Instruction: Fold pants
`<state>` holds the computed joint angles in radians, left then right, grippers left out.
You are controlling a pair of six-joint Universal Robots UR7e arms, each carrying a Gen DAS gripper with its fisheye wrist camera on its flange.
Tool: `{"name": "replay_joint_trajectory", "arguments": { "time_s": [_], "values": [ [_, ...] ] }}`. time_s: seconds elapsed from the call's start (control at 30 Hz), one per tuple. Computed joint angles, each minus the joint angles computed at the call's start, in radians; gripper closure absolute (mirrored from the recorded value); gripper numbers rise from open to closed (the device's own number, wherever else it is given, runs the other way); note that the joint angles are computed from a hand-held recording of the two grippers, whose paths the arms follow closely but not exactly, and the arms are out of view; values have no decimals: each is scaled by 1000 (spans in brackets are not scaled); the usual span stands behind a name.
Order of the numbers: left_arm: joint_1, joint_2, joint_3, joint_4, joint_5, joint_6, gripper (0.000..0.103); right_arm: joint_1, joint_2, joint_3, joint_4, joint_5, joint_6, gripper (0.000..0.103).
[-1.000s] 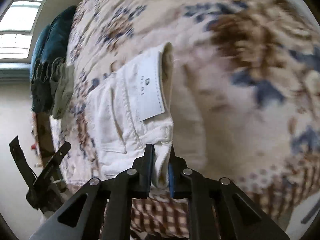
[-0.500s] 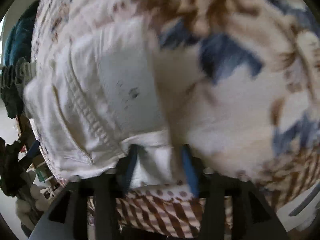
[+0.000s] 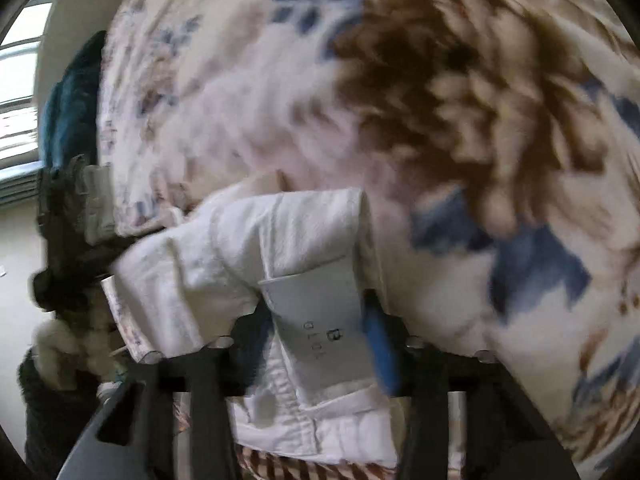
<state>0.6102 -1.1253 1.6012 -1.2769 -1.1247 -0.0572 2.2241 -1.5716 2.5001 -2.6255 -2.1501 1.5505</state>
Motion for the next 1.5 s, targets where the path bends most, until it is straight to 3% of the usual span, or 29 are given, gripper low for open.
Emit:
{"name": "replay_joint_trajectory", "arguments": {
  "time_s": [0.07, 0.13, 0.2, 0.3, 0.33, 0.4, 0.43, 0.5, 0.63, 0.67, 0.73, 0.83, 0.93, 1.0, 1.03, 1.07, 1.13, 1.2, 1.27, 1.3, 1.33, 1.4, 1.43, 1.47, 1.5],
  "values": [
    [-28, -28, 69, -64, 73, 82, 57, 21, 25, -84, 161, -42, -19, 62],
    [-28, -12, 81, -76, 115, 60, 28, 5, 49, -128, 273, -25, -4, 62],
    [39, 56, -37, 0, -2, -80, 27, -36, 44, -121, 289, 24, -18, 61],
    [132, 113, -216, 95, -207, -232, 27, -79, -9, -96, 253, 85, -81, 49],
    [145, 107, -258, 100, -245, -253, 27, -76, -27, -96, 256, 90, -86, 43],
    [138, 81, -306, 94, -255, -233, 27, -41, -58, -126, 306, 62, -78, 37],
    [127, 68, -316, 91, -227, -227, 27, -10, -69, -156, 362, 43, -61, 37],
    [80, 17, -298, 76, -63, -247, 27, 13, -26, -230, 397, 17, -120, 37],
    [-6, -120, -102, 12, 336, -282, 27, -13, 185, -442, 377, 47, -440, 37],
    [-14, -151, -55, 27, 409, -313, 26, -23, 247, -505, 397, 43, -534, 37],
    [6, -188, -18, 99, 443, -383, 26, -45, 401, -663, 447, 28, -721, 37],
    [46, -218, 30, 199, 428, -484, 26, -82, 571, -863, 602, 45, -905, 37],
    [77, -250, 75, 194, 374, -527, 26, -161, 709, -1028, 771, 135, -903, 37],
    [84, -286, 112, 169, 330, -531, 26, -185, 770, -1091, 879, 160, -919, 63],
    [87, -293, 121, 154, 313, -522, 26, -185, 795, -1105, 904, 140, -923, 67],
    [89, -300, 133, 144, 297, -517, 26, -190, 797, -1097, 886, 140, -926, 69],
    [94, -309, 142, 125, 265, -511, 26, -237, 736, -1002, 727, 222, -834, 75],
    [90, -330, 153, 100, 216, -515, 26, -309, 623, -848, 518, 339, -634, 89],
    [83, -347, 160, 91, 178, -526, 26, -381, 527, -692, 334, 455, -467, 90],
    [79, -354, 161, 91, 164, -534, 26, -394, 505, -657, 297, 484, -446, 90],
    [77, -362, 160, 89, 148, -541, 26, -382, 511, -663, 302, 479, -467, 89],
    [69, -385, 164, 64, 124, -547, 26, -339, 560, -772, 438, 423, -634, 86],
    [66, -400, 170, 41, 108, -542, 26, -325, 585, -841, 542, 392, -707, 77],
    [57, -410, 178, 35, 105, -547, 26, -301, 620, -917, 647, 346, -746, 54],
    [55, -421, 184, 29, 105, -550, 26, -287, 665, -996, 752, 297, -785, 40]
  ]
}}
